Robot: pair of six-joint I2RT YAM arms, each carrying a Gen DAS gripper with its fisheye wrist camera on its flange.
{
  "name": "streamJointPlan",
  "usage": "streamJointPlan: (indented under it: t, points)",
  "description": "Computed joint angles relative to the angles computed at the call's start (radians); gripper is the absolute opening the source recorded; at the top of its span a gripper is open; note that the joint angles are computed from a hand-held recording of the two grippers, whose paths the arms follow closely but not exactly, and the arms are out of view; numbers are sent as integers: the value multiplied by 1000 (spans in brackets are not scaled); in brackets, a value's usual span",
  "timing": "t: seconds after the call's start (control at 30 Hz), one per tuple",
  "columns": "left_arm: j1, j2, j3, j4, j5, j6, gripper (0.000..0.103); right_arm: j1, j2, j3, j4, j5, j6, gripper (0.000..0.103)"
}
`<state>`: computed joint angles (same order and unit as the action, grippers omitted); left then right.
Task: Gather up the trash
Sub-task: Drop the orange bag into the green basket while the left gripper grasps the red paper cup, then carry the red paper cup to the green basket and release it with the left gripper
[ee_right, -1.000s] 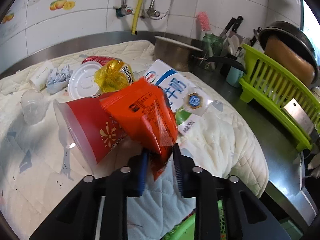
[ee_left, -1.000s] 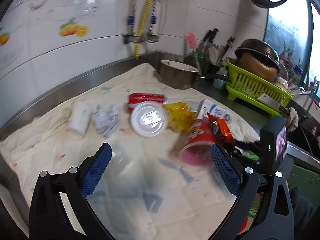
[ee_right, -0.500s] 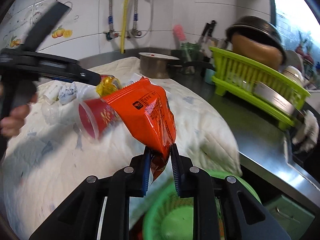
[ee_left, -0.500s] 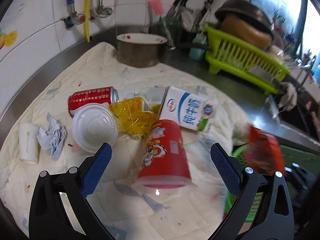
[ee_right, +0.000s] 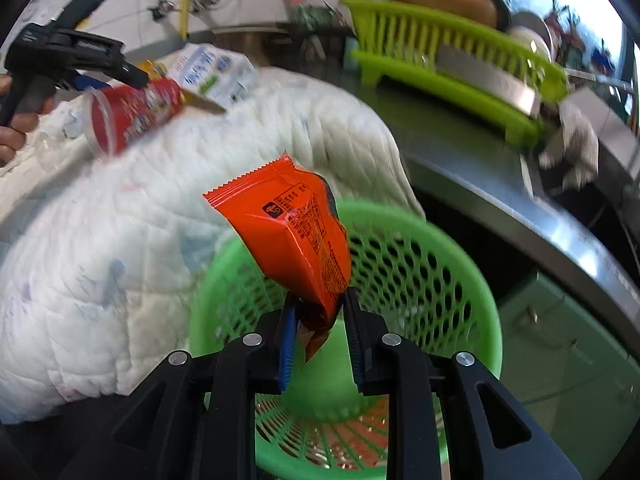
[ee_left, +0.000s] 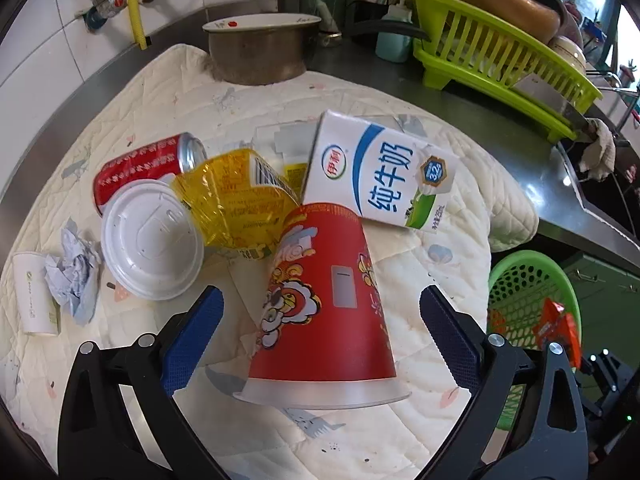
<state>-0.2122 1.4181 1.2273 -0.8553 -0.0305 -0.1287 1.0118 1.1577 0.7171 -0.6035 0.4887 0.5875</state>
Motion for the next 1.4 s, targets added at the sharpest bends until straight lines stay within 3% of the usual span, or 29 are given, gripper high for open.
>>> streamJointPlan:
  t: [0.13, 0.33, 0.4, 0.5, 0.9, 1.17, 1.4]
  points:
    - [-9, 19, -2, -8, -17, 1, 97, -11, -4, -47, 13, -27, 24, 24]
    - [1, 44, 2, -13, -1, -7, 81, 8, -22, -81, 15, -27, 72, 35]
    - [2, 50, 0, -16, 4, -7, 71, 21, -29, -83, 7, -15, 86, 41]
    - [1, 38, -11, -12, 1, -12, 70, 34, -50, -84, -13, -2, 105, 50]
    - [-27, -122, -61, -70, 15, -32, 69, 127, -158, -61, -139, 103, 208, 69]
    - [-222, -213, -65, -107, 3, -117, 69, 200, -272, -42, -334, 209, 337, 74]
    - [-473, -119, -58, -21, -21, -256, 69, 261, -375, -42, -507, 279, 476, 76]
